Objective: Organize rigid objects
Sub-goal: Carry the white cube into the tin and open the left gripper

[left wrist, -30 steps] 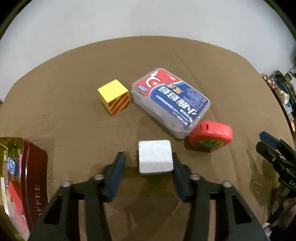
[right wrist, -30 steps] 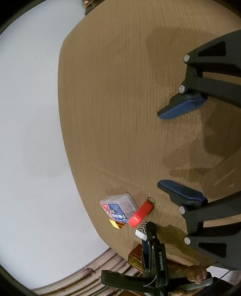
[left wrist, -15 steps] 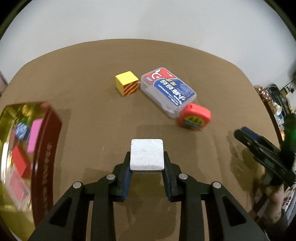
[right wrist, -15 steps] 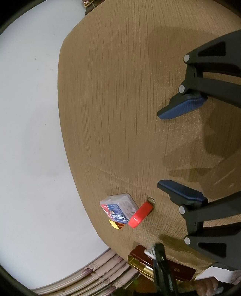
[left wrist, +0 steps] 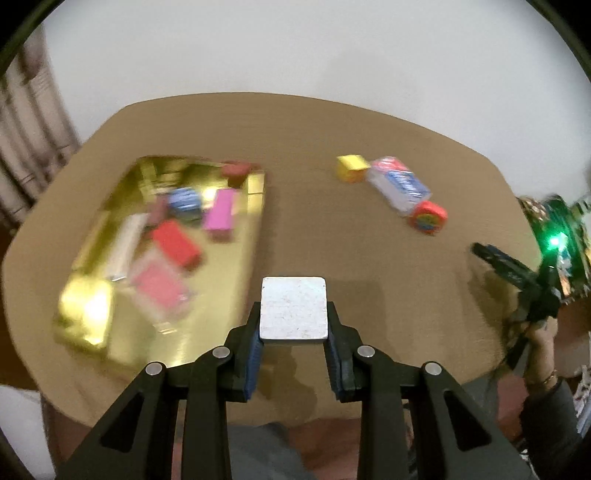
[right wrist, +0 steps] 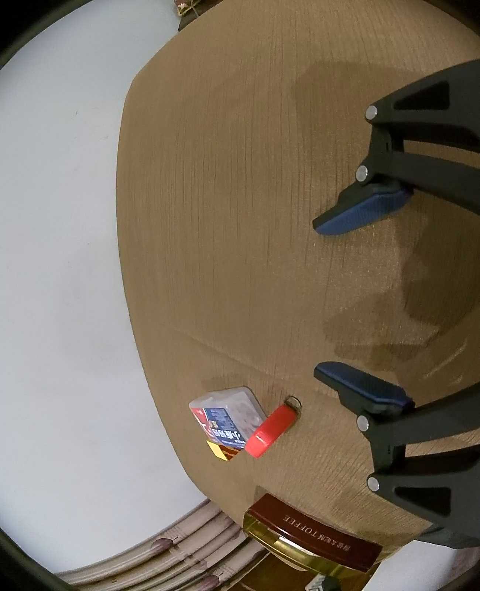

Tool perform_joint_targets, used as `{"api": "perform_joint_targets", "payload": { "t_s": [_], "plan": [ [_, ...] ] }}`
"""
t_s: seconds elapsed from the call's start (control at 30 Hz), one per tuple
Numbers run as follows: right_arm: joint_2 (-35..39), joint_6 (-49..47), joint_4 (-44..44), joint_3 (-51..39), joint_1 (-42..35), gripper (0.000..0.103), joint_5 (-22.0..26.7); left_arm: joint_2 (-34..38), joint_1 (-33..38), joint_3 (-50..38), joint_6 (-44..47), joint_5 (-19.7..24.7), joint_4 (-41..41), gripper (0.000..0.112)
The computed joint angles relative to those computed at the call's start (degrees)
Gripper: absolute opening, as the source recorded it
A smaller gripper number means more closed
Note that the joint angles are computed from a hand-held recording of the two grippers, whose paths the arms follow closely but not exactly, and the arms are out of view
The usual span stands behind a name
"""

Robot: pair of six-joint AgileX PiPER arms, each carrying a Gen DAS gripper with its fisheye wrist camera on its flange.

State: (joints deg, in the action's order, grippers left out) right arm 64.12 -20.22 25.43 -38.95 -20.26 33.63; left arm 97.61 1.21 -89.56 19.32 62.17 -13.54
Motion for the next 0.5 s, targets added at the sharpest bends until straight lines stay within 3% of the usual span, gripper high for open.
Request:
{"api": "perform_joint_targets", "payload": {
  "t_s": [0.23,0.4,0.5],
  "plan": [
    [-0.7,2.7,-3.5,-0.5,2.7,0.073,-0.2,4.4,10.7,-4.1,3.3,-0.8,5.4,0.027],
    [-2.5,8.5,-12.4,-2.9,9.7,0.073,1.2,8.0,12.6,-6.1,5.1,-1.9,6.3,0.027],
    [-2.1,8.1,-11.6,-3.9,10.3,0.073,2.6,9.9,12.5,-6.6,4.5,-3.8,8.0,0.027]
  ]
}}
